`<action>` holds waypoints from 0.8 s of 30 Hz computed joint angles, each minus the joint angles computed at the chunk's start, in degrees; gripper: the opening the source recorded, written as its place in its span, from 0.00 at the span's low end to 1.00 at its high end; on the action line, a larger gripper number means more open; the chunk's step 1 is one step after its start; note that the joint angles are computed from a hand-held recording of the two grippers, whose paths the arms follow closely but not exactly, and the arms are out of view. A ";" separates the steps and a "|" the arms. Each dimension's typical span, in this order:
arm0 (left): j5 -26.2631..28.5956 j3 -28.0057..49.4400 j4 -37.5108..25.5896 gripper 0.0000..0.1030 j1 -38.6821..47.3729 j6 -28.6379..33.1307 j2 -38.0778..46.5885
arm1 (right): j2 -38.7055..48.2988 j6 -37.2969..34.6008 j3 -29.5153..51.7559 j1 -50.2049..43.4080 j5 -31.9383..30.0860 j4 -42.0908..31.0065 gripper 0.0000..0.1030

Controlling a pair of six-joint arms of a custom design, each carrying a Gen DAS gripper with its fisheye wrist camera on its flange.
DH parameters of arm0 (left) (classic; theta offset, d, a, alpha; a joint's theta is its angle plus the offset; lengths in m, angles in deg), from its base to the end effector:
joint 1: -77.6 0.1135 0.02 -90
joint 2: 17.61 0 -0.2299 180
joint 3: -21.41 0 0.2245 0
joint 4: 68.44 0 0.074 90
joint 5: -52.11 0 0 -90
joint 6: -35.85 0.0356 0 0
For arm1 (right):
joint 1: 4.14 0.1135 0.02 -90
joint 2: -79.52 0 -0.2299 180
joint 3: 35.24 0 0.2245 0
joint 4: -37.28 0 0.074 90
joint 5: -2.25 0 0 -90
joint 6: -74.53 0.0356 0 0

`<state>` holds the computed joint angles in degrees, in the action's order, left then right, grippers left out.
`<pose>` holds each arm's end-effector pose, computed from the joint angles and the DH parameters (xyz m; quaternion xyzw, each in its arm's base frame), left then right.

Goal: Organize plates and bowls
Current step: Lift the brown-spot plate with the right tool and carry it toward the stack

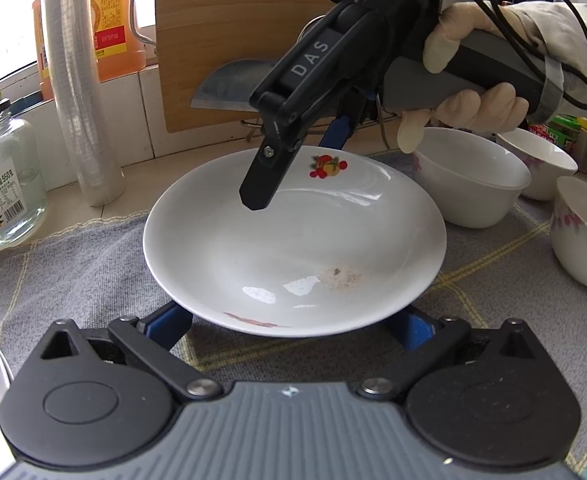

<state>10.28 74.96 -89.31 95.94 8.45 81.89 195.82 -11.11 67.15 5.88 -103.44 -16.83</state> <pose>0.2480 0.0543 0.0890 0.4128 0.7976 -0.1851 0.3990 0.3728 0.0757 0.1652 -0.0740 0.9700 0.1566 0.1706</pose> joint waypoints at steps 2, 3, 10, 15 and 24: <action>0.07 -0.12 -0.06 1.00 0.16 0.37 -0.07 | 0.12 -0.27 0.15 -0.05 -0.22 -0.02 1.00; 0.15 0.04 -0.41 1.00 0.26 0.49 -0.05 | 0.12 -0.29 0.09 -0.10 -0.35 0.13 1.00; 0.20 0.15 -0.79 1.00 0.56 0.83 -0.23 | -0.48 -0.96 -0.58 -0.39 -0.91 0.34 1.00; 0.06 -1.06 1.37 0.99 1.02 0.53 -0.94 | -1.31 -0.92 -1.21 -0.77 -2.16 0.34 1.00; 0.67 -0.13 -0.97 0.99 2.41 3.44 -0.78 | -2.44 -2.04 -2.37 -0.34 -2.15 0.20 1.00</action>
